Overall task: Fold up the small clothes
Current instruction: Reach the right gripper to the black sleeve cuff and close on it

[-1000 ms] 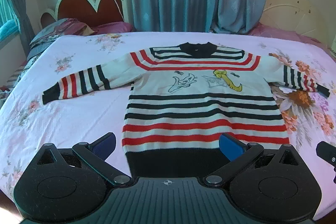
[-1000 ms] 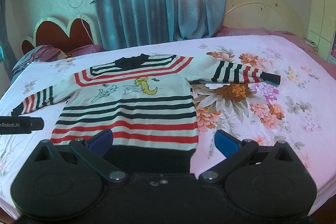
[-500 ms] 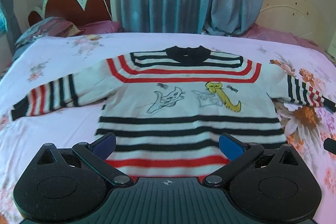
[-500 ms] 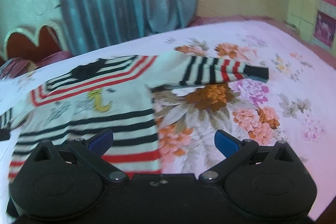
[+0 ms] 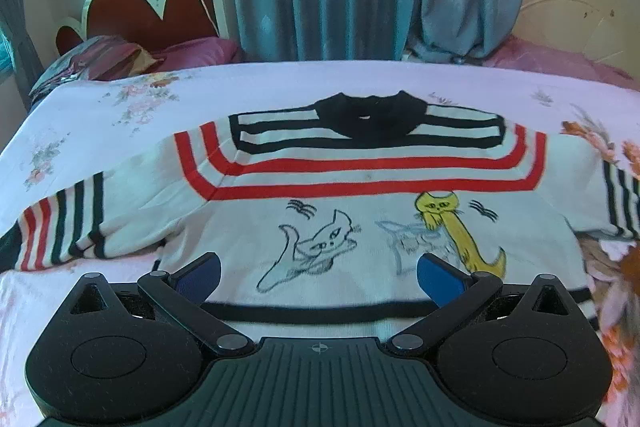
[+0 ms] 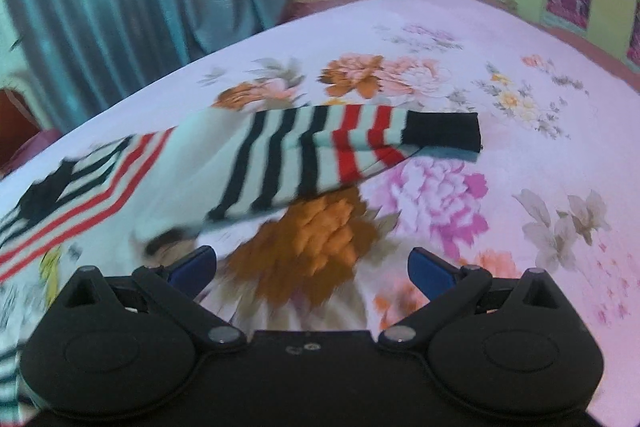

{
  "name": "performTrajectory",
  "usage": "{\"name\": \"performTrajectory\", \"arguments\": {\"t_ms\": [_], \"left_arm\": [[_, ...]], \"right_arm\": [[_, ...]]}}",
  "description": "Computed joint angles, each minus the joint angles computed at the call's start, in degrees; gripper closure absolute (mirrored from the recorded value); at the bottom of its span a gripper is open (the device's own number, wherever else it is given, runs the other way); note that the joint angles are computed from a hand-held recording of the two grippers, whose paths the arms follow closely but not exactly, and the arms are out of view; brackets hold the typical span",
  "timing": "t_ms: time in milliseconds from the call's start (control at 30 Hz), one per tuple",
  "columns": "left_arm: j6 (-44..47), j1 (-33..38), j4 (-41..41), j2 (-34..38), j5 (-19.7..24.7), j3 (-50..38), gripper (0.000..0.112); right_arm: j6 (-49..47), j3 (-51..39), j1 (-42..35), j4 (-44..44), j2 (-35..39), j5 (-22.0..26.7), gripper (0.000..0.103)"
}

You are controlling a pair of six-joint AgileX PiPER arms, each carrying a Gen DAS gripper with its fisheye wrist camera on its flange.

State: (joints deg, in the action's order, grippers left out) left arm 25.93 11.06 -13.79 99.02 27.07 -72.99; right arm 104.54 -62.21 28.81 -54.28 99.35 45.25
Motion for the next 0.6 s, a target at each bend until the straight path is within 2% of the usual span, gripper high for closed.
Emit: {"name": "performTrajectory", "arguments": {"t_ms": [233, 400, 500, 567, 600], "left_arm": [[-12.8, -3.9, 9.9, 8.6, -0.3, -8.3, 0.009], [-20.6, -5.5, 17.3, 13.9, 1.4, -14.0, 0.009], [-22.1, -5.8, 18.6, 16.1, 1.6, -16.3, 0.009], [-19.3, -5.5, 15.5, 17.7, 3.0, -18.5, 0.009], [-18.7, -5.3, 14.8, 18.3, 3.5, -19.4, 0.009]], "right_arm": [[-2.0, -1.6, -12.1, 2.9, 4.5, -10.1, 0.025], [-0.9, -3.6, -16.8, 2.9, 8.0, -13.7, 0.026], [1.6, -4.5, -18.2, 0.2, 9.3, -14.7, 0.026], [3.0, -5.3, -19.1, -1.1, 10.0, -15.4, 0.029], [3.8, -5.7, -19.5, -1.7, 10.4, -15.4, 0.038]]}}
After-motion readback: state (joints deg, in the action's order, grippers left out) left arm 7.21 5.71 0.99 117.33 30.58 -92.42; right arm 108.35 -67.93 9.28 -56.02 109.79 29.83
